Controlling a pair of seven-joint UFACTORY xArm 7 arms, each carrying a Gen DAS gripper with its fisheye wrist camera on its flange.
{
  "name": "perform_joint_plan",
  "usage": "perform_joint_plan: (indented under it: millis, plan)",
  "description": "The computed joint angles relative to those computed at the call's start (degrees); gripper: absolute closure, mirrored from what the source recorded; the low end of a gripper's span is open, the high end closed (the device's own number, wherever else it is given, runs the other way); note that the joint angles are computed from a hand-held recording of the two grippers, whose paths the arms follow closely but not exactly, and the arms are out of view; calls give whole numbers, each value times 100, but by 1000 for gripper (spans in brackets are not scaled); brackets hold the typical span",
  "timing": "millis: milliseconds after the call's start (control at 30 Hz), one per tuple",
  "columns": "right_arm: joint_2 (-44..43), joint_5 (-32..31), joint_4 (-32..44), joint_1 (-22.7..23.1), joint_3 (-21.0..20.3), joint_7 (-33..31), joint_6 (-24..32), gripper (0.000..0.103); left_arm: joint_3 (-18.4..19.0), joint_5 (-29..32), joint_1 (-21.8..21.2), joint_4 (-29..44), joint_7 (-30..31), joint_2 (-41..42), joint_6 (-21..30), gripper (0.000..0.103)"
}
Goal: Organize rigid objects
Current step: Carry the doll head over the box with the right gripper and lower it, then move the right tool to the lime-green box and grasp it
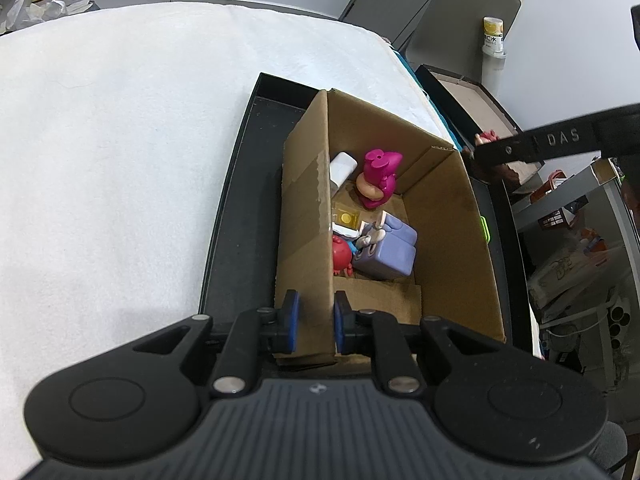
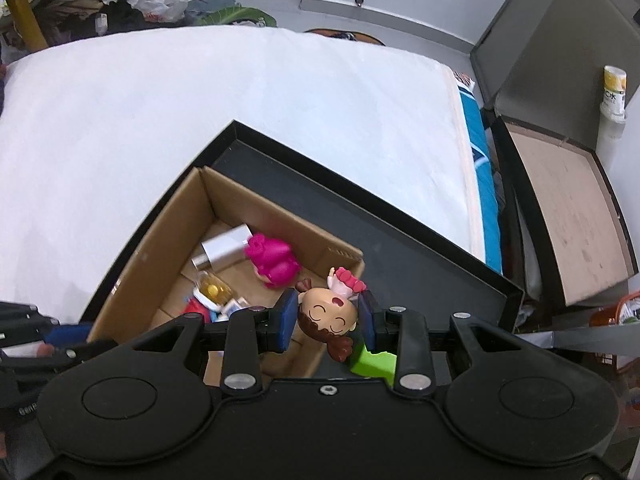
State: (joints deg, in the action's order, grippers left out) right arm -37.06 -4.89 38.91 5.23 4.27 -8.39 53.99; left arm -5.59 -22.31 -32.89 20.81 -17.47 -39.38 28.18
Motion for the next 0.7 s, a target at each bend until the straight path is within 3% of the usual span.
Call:
perform_joint_plan:
  millis: [167,233,300,700]
  plan:
    - [27,103,-13,55,-25,18,-153,70,-17,21,8,4,-24,-10,20,87]
    - [-4,307,-26,121,-154,-43,-197,59,-22,27,8,5,-34,-11,22,87]
    - [-86,374,-80,97,-187,-46,-267,55,-23,33,7,9,-38,-2,18,87]
    - [-414,275,-348,-261,-391,-255,-122,55,-119,146,51,54,-181,60,28,87]
